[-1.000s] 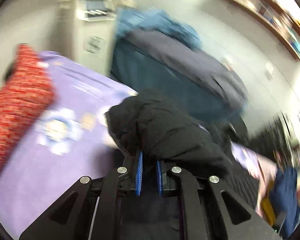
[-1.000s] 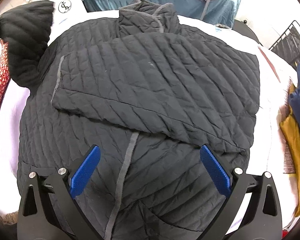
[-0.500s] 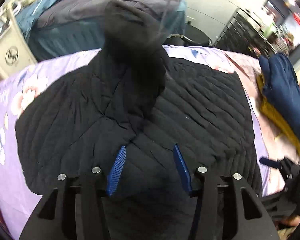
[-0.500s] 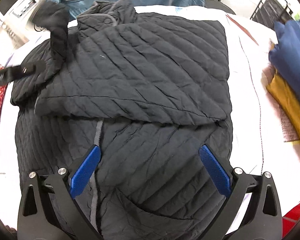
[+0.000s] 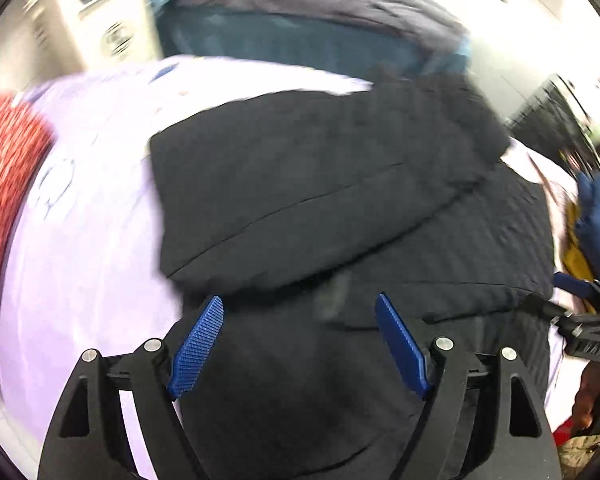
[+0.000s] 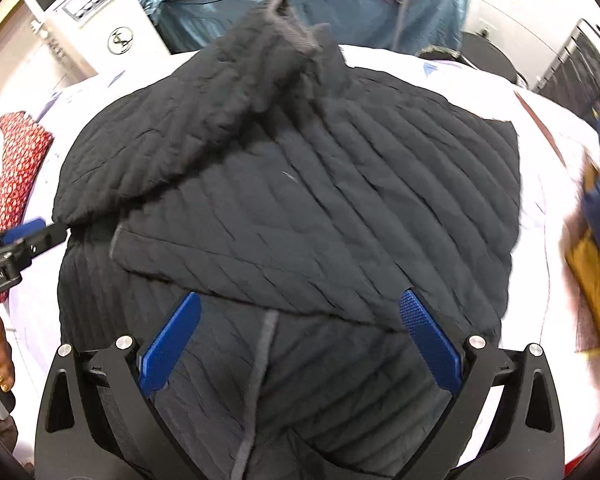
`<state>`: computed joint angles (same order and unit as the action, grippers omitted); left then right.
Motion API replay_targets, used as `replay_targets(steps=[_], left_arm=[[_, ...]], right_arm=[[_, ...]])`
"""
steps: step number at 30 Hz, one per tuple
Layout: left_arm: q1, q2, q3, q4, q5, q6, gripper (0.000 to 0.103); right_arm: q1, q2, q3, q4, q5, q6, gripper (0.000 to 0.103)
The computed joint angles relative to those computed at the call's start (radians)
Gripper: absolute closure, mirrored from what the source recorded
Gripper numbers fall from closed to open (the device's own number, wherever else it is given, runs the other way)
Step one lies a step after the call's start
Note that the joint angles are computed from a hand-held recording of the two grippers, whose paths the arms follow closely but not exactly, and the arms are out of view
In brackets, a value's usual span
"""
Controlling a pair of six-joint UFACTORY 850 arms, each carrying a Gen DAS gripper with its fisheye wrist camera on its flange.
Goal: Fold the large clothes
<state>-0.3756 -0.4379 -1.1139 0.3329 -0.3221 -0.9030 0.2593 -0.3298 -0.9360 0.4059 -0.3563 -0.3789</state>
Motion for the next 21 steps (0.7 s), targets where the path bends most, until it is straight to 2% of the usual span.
replay_targets(steps=[3,7,11,14,16,18,19,20,21], left_arm=[[0.030,0.038,0.065,-0.005,0.005,-0.040,0.026],[0.044,0.063,0.119,-0.024,0.009,-0.063,0.026],[0.045,0.079,0.149,-0.047,0.020,-0.072,0.026],[0.047,0.085,0.164,-0.090,0.018,-0.041,0.026],[0.045,0.086,0.169,-0.100,0.015,-0.033,0.026],[0.043,0.087,0.170,-0.116,0.009,-0.015,0.026],[0.042,0.086,0.169,-0.115,0.006,-0.017,0.026],[0.041,0.086,0.168,-0.112,0.002,-0.018,0.026],[0.040,0.083,0.166,-0.116,-0.002,-0.013,0.026]], right_arm=[[-0.015,-0.041,-0.049,0.101,-0.016,-0.068,0.005],[-0.061,-0.125,-0.153,0.309,-0.090,-0.166,0.005],[-0.073,-0.180,-0.240,0.421,-0.090,-0.219,0.005],[-0.064,-0.216,-0.302,0.405,-0.064,-0.211,0.006],[-0.050,-0.251,-0.358,0.310,-0.050,-0.161,0.008],[-0.040,-0.277,-0.397,0.223,-0.043,-0.123,0.021],[-0.038,-0.291,-0.417,0.205,-0.060,-0.120,0.038],[-0.041,-0.305,-0.432,0.225,-0.088,-0.145,0.061],[-0.045,-0.307,-0.430,0.236,-0.099,-0.155,0.067]])
